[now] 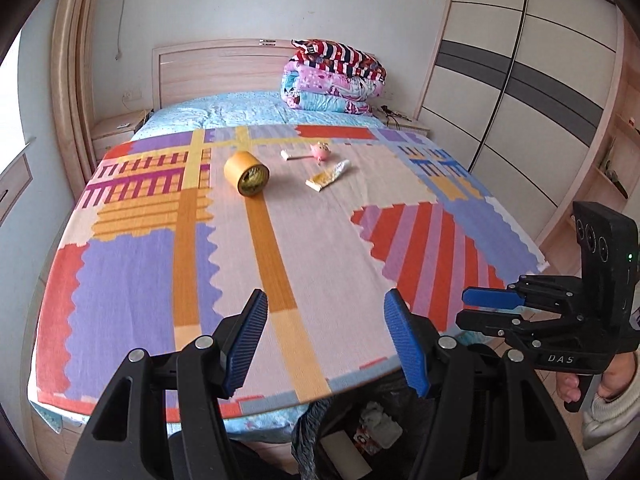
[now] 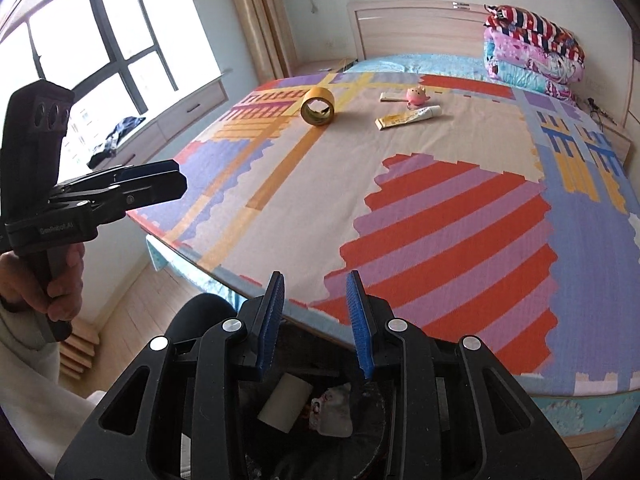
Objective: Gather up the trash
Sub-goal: 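Move both tools back over the bed toward the tape roll and cream tube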
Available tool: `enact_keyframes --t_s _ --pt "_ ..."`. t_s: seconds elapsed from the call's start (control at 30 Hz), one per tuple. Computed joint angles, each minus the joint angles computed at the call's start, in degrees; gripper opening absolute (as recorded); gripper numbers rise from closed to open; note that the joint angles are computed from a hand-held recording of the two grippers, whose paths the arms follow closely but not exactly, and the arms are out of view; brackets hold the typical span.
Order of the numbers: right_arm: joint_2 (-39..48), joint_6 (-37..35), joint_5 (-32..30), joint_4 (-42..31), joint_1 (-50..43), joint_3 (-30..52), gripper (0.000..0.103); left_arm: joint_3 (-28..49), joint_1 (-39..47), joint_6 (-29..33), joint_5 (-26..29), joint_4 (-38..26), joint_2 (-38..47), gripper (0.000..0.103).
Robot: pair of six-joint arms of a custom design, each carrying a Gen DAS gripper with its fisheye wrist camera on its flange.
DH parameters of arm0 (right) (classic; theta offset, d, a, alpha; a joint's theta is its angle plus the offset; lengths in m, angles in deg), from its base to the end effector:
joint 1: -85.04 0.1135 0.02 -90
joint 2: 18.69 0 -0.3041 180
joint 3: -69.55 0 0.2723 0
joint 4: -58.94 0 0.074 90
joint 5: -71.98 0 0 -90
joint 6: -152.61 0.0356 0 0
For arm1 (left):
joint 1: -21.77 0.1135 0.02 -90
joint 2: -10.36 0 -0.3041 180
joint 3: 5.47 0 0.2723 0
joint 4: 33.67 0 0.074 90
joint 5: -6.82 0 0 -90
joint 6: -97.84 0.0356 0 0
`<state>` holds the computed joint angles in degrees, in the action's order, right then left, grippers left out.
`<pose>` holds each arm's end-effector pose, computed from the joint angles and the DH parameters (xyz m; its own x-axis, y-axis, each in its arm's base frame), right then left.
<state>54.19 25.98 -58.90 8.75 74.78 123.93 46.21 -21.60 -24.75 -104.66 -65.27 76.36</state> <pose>0.2259 -0.0172 0.2237 -0.6764 -0.3360 -0.6554 -0.6267 0.7301 0.2725 0.1795 -0.1517 0.2470 -0.6844 -0.0429 -0.7278 0.1011 0.9830 -0.1531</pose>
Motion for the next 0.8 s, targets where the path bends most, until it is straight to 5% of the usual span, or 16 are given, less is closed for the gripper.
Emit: enact_keyframes --t_s 0.8 --pt "17.41 20.15 3.48 15.39 7.67 15.99 0.032 10.54 19.45 8.18 10.27 9.25 14.94 0.058"
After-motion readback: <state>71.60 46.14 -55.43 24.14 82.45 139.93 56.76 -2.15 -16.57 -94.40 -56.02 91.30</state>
